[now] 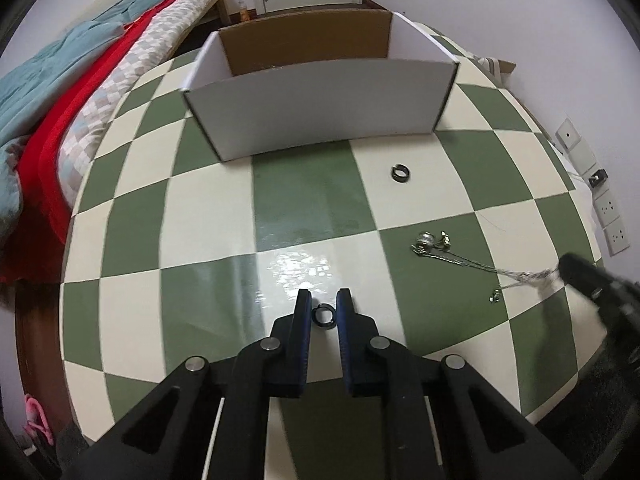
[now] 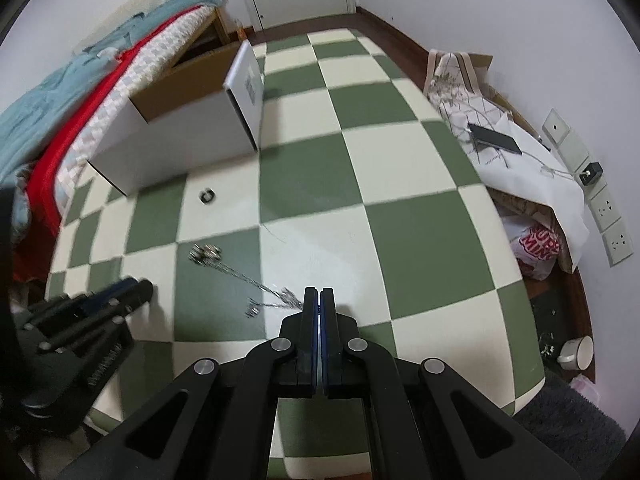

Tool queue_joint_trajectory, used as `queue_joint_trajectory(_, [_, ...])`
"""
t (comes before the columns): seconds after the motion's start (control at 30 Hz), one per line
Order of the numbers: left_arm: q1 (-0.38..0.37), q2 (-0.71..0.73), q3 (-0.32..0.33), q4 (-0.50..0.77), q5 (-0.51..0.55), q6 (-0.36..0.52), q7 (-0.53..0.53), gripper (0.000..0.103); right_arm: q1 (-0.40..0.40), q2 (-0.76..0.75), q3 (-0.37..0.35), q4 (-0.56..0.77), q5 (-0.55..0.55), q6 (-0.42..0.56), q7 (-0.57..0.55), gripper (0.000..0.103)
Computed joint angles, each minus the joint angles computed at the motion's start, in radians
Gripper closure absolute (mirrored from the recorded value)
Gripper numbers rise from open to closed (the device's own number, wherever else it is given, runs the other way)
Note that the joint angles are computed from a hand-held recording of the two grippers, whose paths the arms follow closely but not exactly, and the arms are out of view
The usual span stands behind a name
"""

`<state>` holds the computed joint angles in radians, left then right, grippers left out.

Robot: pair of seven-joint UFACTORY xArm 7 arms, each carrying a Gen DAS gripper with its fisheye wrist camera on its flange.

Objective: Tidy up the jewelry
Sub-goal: 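Grasp a small black ring with the left tool while the right tool approaches the charm chain, then carry the black ring into the white box and open both tools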

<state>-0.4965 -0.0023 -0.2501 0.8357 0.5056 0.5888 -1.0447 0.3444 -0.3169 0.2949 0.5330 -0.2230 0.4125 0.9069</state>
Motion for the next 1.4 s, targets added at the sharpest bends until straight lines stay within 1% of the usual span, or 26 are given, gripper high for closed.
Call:
queue_joint_trajectory(0.1, [0.011,-0.044,0.004,-0.022,-0.002,-0.002,-0.001,0.093,0.004,-0.039,-0.007,0.005,0.011,-0.006,-0.008,0.102])
queue_joint_trajectory(0.27, [0.042,-0.12,-0.007,-0.045,-0.012,0.009,0.01,0.093,0.002,-0.085,-0.006,0.045,0.027,0.003,-0.035,0.102])
queue_joint_trajectory(0.43, [0.078,-0.183,-0.019,-0.037,-0.039,0.03,0.042,0.093,-0.007,-0.109,-0.004,0.101,0.035,0.02,-0.074,0.102])
queue_joint_trajectory(0.7, [0.12,-0.211,-0.022,0.052,-0.099,0.071,0.122,0.093,-0.032,-0.096,0.003,0.212,0.029,0.047,-0.115,0.102])
queue_joint_trajectory(0.83, [0.137,-0.187,-0.008,0.132,-0.131,0.089,0.185,0.093,-0.04,-0.075,-0.003,0.28,0.027,0.06,-0.143,0.102])
queue_joint_trajectory(1.03, [0.159,-0.092,0.03,0.273,-0.174,0.105,0.286,0.093,-0.04,0.034,-0.021,0.447,0.031,0.07,-0.211,0.102])
queue_joint_trajectory(1.2, [0.169,0.023,0.069,0.396,-0.194,0.121,0.355,0.093,-0.023,0.215,-0.031,0.639,-0.016,0.105,-0.258,0.102])
queue_joint_trajectory(1.4, [0.179,0.167,0.109,0.515,-0.306,0.145,0.469,0.093,0.039,0.422,-0.086,0.819,-0.059,0.164,-0.298,0.102])
